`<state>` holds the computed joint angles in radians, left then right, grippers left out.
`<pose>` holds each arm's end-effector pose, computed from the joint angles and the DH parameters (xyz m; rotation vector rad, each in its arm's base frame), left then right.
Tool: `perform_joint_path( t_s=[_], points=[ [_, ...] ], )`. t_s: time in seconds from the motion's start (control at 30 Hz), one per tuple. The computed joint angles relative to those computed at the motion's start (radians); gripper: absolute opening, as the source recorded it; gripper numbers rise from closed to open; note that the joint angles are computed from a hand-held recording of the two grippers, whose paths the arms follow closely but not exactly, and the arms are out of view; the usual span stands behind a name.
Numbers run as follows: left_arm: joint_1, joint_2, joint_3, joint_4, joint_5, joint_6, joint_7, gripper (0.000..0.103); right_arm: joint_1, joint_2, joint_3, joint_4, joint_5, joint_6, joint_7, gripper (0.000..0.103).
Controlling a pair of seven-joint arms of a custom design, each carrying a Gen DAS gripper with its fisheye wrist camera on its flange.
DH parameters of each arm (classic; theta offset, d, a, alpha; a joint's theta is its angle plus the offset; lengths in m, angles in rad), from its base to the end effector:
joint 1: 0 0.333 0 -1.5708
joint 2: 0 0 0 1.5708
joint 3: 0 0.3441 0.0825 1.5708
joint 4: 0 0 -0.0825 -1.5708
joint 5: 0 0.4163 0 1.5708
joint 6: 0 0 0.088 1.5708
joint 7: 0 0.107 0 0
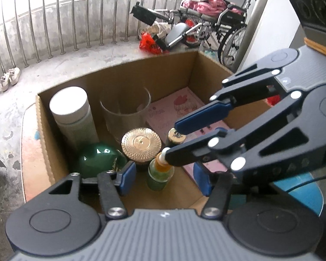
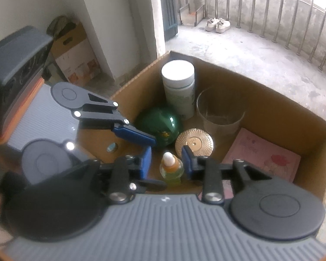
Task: Organize rigid objects
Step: 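Open both grippers and pull them back from the dropper bottle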
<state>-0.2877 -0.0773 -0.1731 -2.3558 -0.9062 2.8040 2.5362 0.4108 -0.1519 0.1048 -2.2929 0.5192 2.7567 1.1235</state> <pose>0.5033 -0.2089 0.4121 -1.2618 2.5170 -0.9793 0.4923 0.2575 0.4891 -2.1572 1.2156 -0.2271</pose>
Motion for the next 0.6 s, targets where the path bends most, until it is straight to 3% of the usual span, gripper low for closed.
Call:
perform_joint_path(
  t_s=[0.27,0.6],
  points=[
    [-0.053,-0.153,0.054,-0.088,-0.146,0.014,0.084,0.067,0.02,-0.169,-0.018,-0.111,0.078,0.057,0.03,0.034],
    [-0.183,-0.422,0.166,-0.274,-0.258,0.069,0.113,0.071,0.025,-0.566,0.025,-0.385,0.051,0.145,0.254,0.048]
  ],
)
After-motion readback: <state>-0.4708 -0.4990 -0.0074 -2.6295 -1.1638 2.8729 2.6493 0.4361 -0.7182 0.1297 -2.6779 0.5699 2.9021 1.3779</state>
